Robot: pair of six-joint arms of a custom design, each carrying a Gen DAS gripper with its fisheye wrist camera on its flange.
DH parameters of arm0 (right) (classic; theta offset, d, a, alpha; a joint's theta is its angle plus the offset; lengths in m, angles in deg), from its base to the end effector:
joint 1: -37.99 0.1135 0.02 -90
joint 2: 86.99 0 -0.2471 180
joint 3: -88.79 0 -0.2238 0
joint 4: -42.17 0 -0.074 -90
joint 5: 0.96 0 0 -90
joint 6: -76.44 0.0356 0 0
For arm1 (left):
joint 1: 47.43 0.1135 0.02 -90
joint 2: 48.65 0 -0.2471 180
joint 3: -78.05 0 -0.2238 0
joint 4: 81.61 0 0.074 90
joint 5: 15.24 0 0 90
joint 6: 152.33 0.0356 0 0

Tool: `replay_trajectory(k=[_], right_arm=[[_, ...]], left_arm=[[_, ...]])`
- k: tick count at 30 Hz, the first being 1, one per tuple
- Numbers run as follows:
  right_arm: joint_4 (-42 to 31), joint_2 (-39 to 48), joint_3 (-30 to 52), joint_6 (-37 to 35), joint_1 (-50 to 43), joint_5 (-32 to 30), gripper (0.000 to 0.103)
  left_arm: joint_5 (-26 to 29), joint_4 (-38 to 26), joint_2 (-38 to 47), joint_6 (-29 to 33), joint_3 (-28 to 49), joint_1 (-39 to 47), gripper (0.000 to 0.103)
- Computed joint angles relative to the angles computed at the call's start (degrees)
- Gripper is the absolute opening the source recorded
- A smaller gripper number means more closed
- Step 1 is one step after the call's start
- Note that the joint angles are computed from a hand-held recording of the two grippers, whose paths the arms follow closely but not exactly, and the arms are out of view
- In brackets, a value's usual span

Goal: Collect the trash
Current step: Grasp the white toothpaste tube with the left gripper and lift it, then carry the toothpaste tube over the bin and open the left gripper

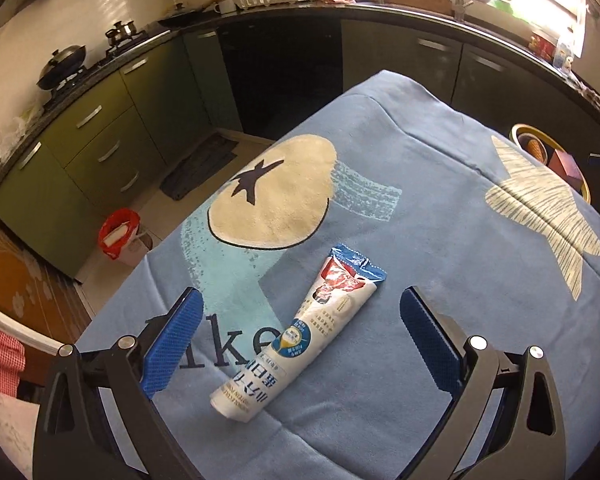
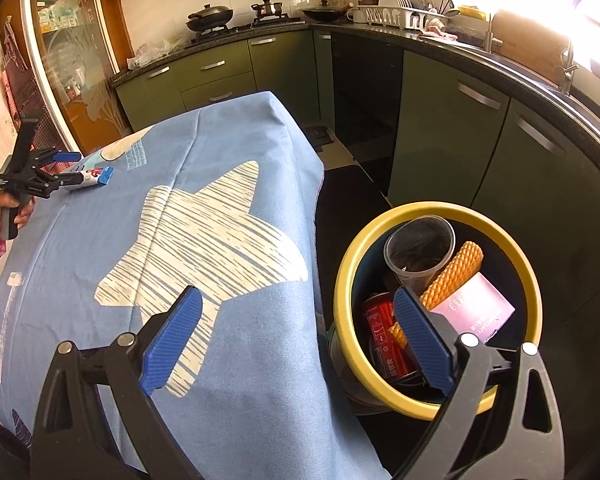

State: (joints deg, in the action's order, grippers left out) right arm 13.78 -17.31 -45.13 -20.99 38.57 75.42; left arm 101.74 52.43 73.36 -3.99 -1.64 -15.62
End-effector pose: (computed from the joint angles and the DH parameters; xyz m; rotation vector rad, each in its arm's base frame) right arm 0.2061 0.0105 0.1701 -0.2723 2.4431 0.2422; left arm 0.3477 0.1966 0.1425 0.6995 2.4433 -0.0751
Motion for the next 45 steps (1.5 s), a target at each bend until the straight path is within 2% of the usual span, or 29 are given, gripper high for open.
replay_trajectory(k=[2, 4, 9, 13, 15, 19, 27, 30, 34, 37, 41, 45], right_arm=[[-0.4, 0.4, 0.4, -0.1, 0.1, 0.3, 0.092], [-0.4, 0.5, 0.5, -0.1, 0.1, 0.2, 0.092], [0.0, 2.2, 1.1, 0.0, 0.0, -1.1, 0.092], [0.2, 3.0, 0.7, -0.3, -0.2, -1.8, 0.092], [0.1, 3.1, 0.4, -0.7, -0.4, -2.2, 0.092], [-0.4, 2.0, -0.4, -1.5, -2.0, -3.7, 0.092], [-2.8, -1.7, -2.4, -4.2, -7.8, -8.6, 0.092], [-4.7, -3.2, -2.8, -5.9, -10.8, -11.0, 0.092], [-8.3, -6.2, -3.0, -9.4, -16.2, -14.5, 0.092], [-11.4, -8.2, -2.6, -12.9, -22.0, -17.3, 0.092], [-17.7, -8.9, -0.5, -20.8, -35.7, -23.0, 0.092], [-24.2, -4.7, 3.5, -31.1, -50.5, -28.0, 0.092]], left_arm=[[-1.9, -0.6, 1.4, 2.1, 0.9, -1.0, 0.088], [-3.2, 0.7, 0.9, 4.0, -0.7, -1.6, 0.086], [-5.6, 0.6, 0.3, 5.8, -2.4, -2.6, 0.067], [-5.8, -0.6, -1.3, 6.0, -4.1, -2.4, 0.054], [-6.1, -1.4, -2.2, 5.6, -5.1, -2.4, 0.042], [-6.7, -0.2, -5.0, 3.9, -9.3, -1.9, 0.029], [-6.6, 3.4, -12.6, -2.7, -20.8, 0.1, 0.024], [-6.6, 5.6, -17.8, -5.2, -27.5, -0.2, 0.024], [-5.9, 4.6, -28.6, -7.8, -36.2, -2.6, 0.024], [-5.8, 1.1, -37.9, -12.5, -40.4, -8.7, 0.024], [-6.7, -2.6, -47.2, -23.7, -42.3, -24.4, 0.024], [-8.3, -1.2, -47.1, -37.6, -39.5, -45.1, 0.024]])
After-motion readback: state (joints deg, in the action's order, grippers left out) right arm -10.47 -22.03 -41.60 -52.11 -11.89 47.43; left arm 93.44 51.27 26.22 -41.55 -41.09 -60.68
